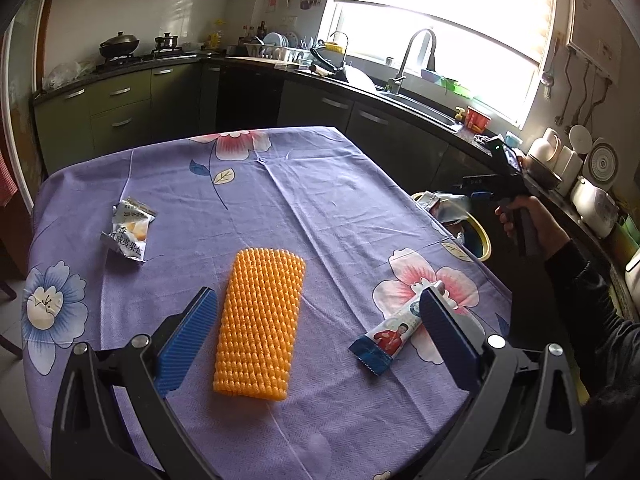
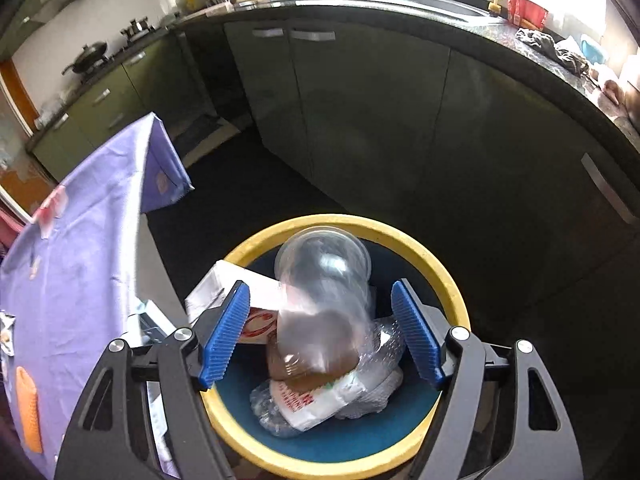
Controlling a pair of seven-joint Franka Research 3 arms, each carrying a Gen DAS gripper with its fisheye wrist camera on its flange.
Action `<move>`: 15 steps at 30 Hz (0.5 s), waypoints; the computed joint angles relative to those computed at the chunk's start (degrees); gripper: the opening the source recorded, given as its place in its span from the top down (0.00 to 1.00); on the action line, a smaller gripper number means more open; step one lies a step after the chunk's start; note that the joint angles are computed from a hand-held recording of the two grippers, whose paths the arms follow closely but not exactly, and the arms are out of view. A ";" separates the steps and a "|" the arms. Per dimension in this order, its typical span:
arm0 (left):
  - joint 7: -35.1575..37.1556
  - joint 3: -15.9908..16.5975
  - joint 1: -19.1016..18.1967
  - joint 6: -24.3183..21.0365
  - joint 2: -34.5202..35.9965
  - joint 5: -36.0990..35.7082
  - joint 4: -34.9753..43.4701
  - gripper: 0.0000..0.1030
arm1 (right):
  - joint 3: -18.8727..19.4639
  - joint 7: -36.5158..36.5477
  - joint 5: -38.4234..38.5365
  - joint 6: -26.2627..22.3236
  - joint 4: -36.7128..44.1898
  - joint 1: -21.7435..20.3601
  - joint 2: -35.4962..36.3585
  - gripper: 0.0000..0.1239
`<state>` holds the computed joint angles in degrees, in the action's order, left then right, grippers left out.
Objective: Collect trash
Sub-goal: 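Carry the plastic cup over the bin and open the right gripper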
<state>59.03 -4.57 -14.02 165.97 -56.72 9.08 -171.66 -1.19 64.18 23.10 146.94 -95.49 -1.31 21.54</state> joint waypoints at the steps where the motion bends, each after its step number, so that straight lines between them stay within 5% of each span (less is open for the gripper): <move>1: 0.15 0.13 -0.19 0.13 0.32 0.02 0.11 0.07 | 0.32 -0.69 0.63 0.68 -1.92 -0.11 -1.55 0.41; 8: 0.70 0.29 -1.41 1.25 2.58 -0.13 0.49 0.07 | 2.15 -13.73 13.18 6.29 -19.28 -0.73 -15.82 0.40; 15: 2.72 2.11 -2.68 0.67 5.63 -0.88 1.05 0.07 | -1.56 -29.21 29.62 9.65 -36.19 5.09 -31.25 0.37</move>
